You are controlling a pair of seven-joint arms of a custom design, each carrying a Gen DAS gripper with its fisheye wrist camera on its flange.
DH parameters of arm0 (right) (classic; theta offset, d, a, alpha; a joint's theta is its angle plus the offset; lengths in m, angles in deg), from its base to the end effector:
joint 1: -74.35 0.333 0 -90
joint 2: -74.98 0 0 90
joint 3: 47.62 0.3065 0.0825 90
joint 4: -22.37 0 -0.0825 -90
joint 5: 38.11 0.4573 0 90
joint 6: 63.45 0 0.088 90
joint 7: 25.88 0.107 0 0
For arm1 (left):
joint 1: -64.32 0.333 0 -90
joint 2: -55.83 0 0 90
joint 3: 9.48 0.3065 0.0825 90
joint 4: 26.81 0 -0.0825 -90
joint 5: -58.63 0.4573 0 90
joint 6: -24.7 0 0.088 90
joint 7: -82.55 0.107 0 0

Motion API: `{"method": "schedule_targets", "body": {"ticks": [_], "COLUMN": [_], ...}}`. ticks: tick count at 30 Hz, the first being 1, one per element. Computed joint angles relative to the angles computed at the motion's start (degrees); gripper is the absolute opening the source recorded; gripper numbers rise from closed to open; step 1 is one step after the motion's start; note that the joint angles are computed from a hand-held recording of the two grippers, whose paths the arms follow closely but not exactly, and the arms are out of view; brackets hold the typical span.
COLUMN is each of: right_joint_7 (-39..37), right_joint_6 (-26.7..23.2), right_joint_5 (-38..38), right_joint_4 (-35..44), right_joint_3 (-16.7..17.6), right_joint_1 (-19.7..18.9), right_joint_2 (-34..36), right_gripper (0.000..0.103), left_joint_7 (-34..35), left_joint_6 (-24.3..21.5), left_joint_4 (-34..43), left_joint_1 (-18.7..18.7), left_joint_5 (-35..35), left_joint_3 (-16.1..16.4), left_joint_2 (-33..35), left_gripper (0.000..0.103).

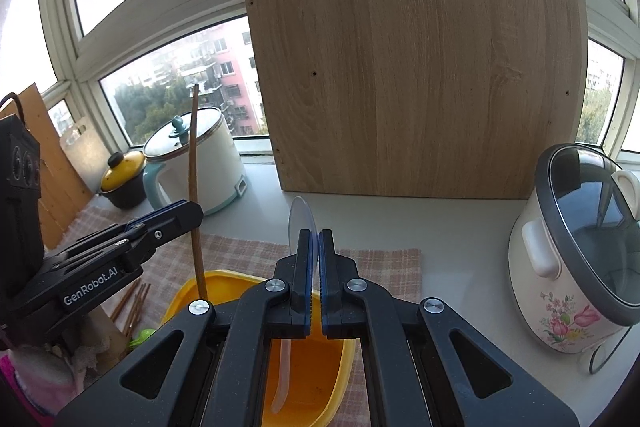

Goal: Organize utensils
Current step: 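Open the left tool over the yellow container while the right tool releases the spoon into it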

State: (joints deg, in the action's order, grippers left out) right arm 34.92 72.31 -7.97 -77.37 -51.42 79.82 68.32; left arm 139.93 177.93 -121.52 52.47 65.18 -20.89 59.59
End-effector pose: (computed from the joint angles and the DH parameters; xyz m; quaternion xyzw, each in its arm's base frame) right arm 0.6445 0.0222 0.6872 -0.7279 0.5379 -0.1754 0.3873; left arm 0.6478 -0.2773 0.6585 -0.6563 0.5967 -0.4277 0.1738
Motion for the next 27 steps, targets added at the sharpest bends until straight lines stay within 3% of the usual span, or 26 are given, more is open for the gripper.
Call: {"method": "schedule_targets", "body": {"ticks": [7, 9, 10, 14, 21, 27], "right_joint_7": [0.5, 1.12, 1.28, 2.26, 4.53, 6.85], "right_joint_6": [-1.33, -0.91, -1.0, 0.52, 1.68, 3.19], "right_joint_5": [-1.44, -2.93, -3.3, -3.83, -5.13, -6.35], "right_joint_4": [-1.65, -2.58, -2.92, -5.12, -7.93, -10.64], "right_joint_3": [0.1, 0.28, 0.24, 0.08, -0.45, -0.51], "right_joint_1": [-0.02, 0.03, 0.08, 0.36, 0.87, 1.63], "right_joint_2": [-1.25, -2.01, -2.35, -4.26, -7.48, -10.63], "right_gripper": [0.002, 0.003, 0.008, 0.042, 0.045, 0.053], "left_joint_7": [3.95, 4.05, 3.93, 4.76, 6.18, 7.61], "left_joint_6": [-2.14, -2.13, -1.78, -1.72, -2.04, -2.23], "left_joint_4": [-1.91, -2.95, -3.65, -5.57, -8.98, -13.06], "left_joint_1": [0.1, 0.05, 0.06, 0.18, 0.56, 0.84], "left_joint_5": [-3.7, -3.49, -3.34, -4.22, -5.36, -7.83], "left_joint_3": [-0.45, -0.49, -0.49, -0.51, -0.36, 0.1], "left_joint_2": [-1.94, -2.96, -3.6, -5.71, -9.53, -13.91], "left_gripper": [0.007, 0.028, 0.032, 0.033, 0.037, 0.041]}}
